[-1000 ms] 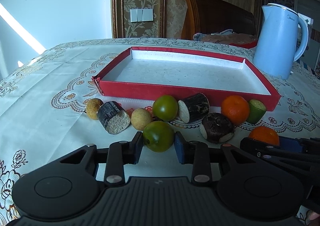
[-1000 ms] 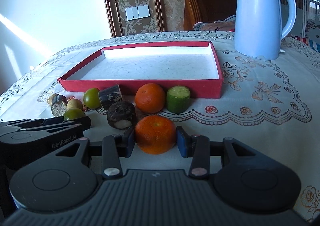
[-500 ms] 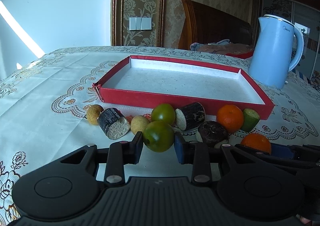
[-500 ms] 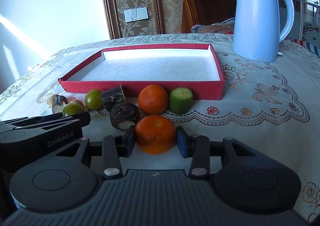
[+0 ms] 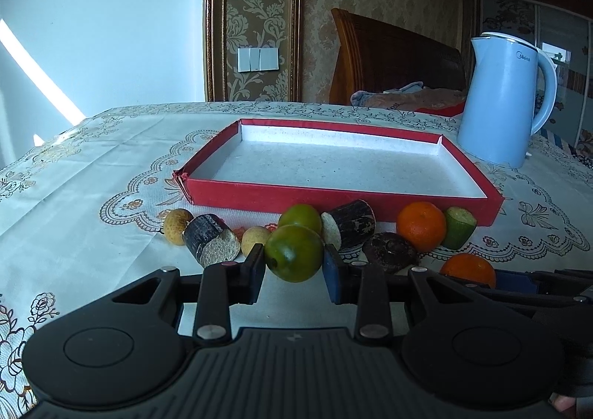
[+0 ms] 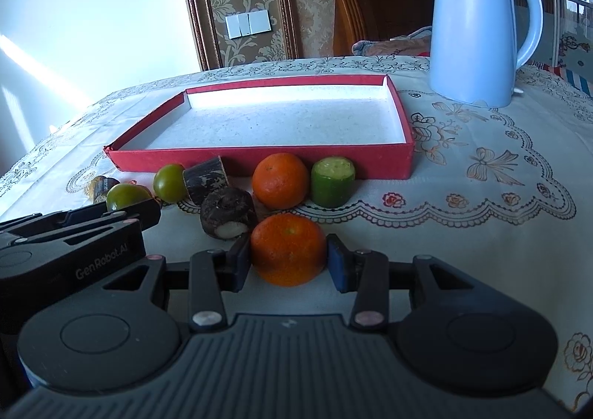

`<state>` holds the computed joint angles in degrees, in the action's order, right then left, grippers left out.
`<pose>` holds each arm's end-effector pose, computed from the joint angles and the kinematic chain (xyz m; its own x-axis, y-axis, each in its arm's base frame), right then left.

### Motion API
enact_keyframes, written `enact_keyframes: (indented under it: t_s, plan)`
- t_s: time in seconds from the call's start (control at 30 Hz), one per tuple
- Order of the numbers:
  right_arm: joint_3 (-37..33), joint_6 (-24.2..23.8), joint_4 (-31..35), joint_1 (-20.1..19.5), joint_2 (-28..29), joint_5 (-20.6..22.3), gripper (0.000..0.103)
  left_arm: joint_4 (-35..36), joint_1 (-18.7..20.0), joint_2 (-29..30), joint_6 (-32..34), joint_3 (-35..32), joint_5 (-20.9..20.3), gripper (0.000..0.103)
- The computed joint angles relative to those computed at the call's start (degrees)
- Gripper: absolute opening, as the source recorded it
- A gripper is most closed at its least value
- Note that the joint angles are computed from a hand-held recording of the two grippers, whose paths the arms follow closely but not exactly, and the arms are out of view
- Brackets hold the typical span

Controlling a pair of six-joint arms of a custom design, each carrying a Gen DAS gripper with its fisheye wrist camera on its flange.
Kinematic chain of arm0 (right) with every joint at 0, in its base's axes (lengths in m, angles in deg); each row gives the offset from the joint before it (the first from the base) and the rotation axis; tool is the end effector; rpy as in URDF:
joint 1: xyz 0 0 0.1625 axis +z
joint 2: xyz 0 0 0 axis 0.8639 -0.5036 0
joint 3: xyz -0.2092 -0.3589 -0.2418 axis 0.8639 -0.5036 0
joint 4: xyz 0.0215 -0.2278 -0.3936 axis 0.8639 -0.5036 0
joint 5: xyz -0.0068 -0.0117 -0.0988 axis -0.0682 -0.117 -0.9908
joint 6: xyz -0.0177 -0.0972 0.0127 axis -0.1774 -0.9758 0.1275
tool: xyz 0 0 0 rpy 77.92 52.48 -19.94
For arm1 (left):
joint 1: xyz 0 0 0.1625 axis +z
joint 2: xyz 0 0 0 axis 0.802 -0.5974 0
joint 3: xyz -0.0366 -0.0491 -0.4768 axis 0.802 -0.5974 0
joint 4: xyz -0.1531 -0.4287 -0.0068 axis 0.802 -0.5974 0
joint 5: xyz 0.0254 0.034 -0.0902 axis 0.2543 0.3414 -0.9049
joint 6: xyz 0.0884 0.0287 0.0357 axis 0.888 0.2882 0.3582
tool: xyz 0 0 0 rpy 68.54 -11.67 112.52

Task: Organize fruits
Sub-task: 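Grasp the dark green lime with the left gripper while the right gripper holds the mandarin, then carry the mandarin and the green lime over the red tray with both grippers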

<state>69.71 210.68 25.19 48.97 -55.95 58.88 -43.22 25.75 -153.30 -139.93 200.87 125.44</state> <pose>0.2384 -0.4836 -0.1806 -0.7984 0.0808 0.5967 -0.4636 0.5498 -0.6948 0.0765 -0.5030 0.1579 -0.7050 0.1886 -0.6837 0.6765 0.4682 -0.5685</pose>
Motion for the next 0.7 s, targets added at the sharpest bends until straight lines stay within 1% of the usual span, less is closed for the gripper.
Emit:
enact_keyframes:
  t_s: [0.2, 0.3, 0.43, 0.57, 0.7]
  plan:
    - [1.4, -0.5, -2.2, -0.1, -0.5, -1.3, 0.041, -1.3, -0.1, -0.3, 1.2, 0.7, 0.4, 0.033]
    - [2.5, -1.3, -3.5, -0.3, -0.8, -2.8, 0.041, -1.9, 0.0, -0.6, 1.5, 1.0, 1.1, 0.033]
    - [4.4, -3.9, -7.1, -0.5, -1.5, -4.9, 0.041, -4.2, 0.7, -1.8, 2.3, 2.5, 4.2, 0.033]
    - [5.5, -6.0, -9.5, -0.3, -1.8, -5.5, 0.041, -9.1, 0.6, -2.8, 5.6, 5.1, 6.6, 0.033]
    - [5.3, -6.1, -9.3, -0.4, -2.0, -5.6, 0.041, -9.5, 0.0, -2.4, 6.6, 4.9, 5.5, 0.033]
